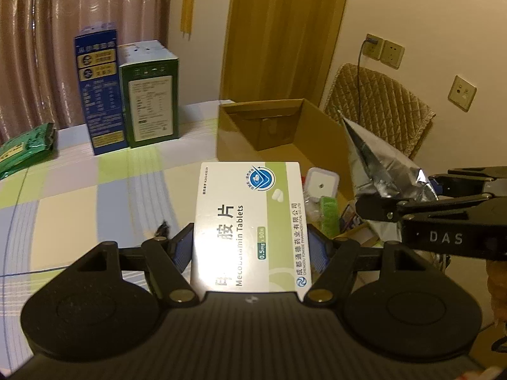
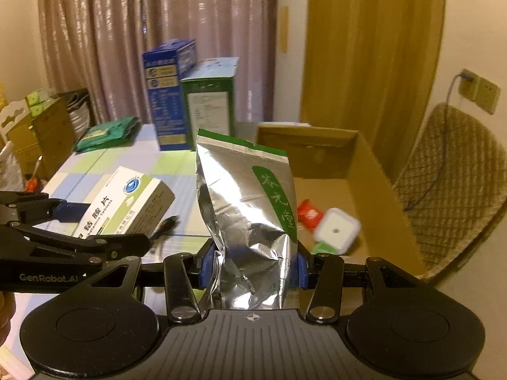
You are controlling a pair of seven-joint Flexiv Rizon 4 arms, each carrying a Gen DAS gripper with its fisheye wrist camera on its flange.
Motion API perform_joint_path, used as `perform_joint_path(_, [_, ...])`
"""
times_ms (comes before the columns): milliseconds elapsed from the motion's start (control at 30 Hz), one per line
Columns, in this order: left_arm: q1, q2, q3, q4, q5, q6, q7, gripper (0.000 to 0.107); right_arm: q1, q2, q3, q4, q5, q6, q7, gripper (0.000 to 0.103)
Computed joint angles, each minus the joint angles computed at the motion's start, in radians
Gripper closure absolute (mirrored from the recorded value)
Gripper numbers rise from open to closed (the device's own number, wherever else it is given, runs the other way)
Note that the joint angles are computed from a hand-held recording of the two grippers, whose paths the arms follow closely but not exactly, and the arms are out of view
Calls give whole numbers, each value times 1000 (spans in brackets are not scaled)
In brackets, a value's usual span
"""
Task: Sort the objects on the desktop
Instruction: 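Carry the tablets box with the left gripper while the right carries the foil bag over the cardboard box, then open the left gripper to drop the tablets box while the right drops the foil bag into the box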
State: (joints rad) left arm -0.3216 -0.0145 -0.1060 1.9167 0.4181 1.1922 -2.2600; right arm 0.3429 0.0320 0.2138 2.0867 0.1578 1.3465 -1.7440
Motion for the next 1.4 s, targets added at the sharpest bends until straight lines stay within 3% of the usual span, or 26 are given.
perform_joint_path(267, [-38, -87, 2, -91, 2, 14, -23, 40, -38, -12, -30, -21, -13, -10, -11, 57])
perform_joint_path(833, [-144, -256, 68, -252, -58, 19, 28, 40, -119, -74, -47, -112, 36, -70, -84, 57])
perform_joint_path(1400, [-178, -375, 112, -366, -148, 31, 91, 40, -167, -154, -39, -224, 51, -122, -113, 57])
